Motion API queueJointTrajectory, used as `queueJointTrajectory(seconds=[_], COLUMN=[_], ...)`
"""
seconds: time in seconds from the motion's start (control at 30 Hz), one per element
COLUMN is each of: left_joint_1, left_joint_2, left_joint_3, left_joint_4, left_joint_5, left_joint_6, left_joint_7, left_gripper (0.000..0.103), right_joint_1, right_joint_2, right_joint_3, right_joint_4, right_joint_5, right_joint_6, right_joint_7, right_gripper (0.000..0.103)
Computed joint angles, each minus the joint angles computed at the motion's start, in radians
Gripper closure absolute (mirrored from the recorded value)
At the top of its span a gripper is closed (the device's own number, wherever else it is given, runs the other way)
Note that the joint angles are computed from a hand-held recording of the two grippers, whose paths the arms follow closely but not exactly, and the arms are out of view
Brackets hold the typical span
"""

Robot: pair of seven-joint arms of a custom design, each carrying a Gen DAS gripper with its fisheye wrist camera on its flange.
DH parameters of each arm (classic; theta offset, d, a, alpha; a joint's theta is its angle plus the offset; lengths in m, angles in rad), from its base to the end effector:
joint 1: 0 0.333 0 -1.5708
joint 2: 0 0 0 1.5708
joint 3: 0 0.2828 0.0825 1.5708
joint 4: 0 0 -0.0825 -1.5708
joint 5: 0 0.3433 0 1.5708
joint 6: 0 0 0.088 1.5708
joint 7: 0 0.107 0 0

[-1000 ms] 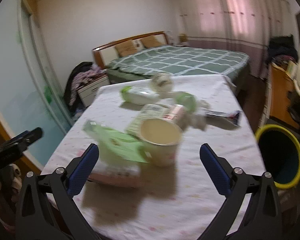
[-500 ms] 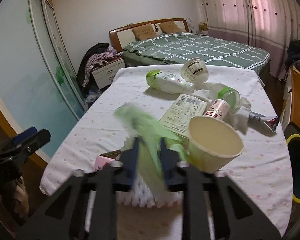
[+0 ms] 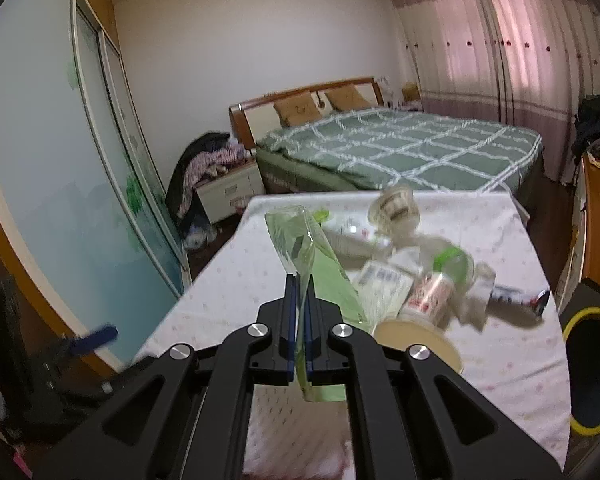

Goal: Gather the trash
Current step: 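Grasp the green plastic bag with the right gripper and lift it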

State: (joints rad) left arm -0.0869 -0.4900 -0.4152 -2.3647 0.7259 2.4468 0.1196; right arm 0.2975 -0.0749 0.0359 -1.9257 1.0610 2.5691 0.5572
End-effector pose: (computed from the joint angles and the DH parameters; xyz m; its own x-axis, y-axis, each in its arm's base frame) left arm 0.3701 -0.2255 0.5362 0.4049 -0.9045 0.1336 -0.5226 -0.3489 -0.7779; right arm 0.5224 0.1668 0.5751 0.6763 -0.6986 -0.2337 -0.5010 -0.2036 -0.8412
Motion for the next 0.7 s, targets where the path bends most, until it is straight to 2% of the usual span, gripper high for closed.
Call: queueJointTrajectory(seconds=[0.2, 0.47, 0.7], left_joint_1=[-0.004, -0.012, -0.044], left_joint_2=[0.018, 0.066, 0.182], left_joint_3=[0.001, -0.002, 0.0], left_joint_4=[0.011, 0.057, 0.15], left_joint_5=[0.004, 0.027, 0.063], left_joint_6=[0.007, 0.019, 0.038], left_joint_7=[0.007, 0.025, 0.052], left_gripper=[0.004, 0.004, 0.004], right_joint_1=[-0.018, -0.063, -0.117], right_joint_2=[0.02, -0.022, 0.004], right_joint_3=[-0.009, -0.049, -0.077], right_joint_4=[0.064, 0.055, 0.041], right_joint_5=[0.049, 0.144, 0.119], right_joint_6=[-0.045, -0.077, 0.019], right_joint_7=[-0.001, -0.034, 0.021], right_gripper=[0.1, 0.1, 0.1])
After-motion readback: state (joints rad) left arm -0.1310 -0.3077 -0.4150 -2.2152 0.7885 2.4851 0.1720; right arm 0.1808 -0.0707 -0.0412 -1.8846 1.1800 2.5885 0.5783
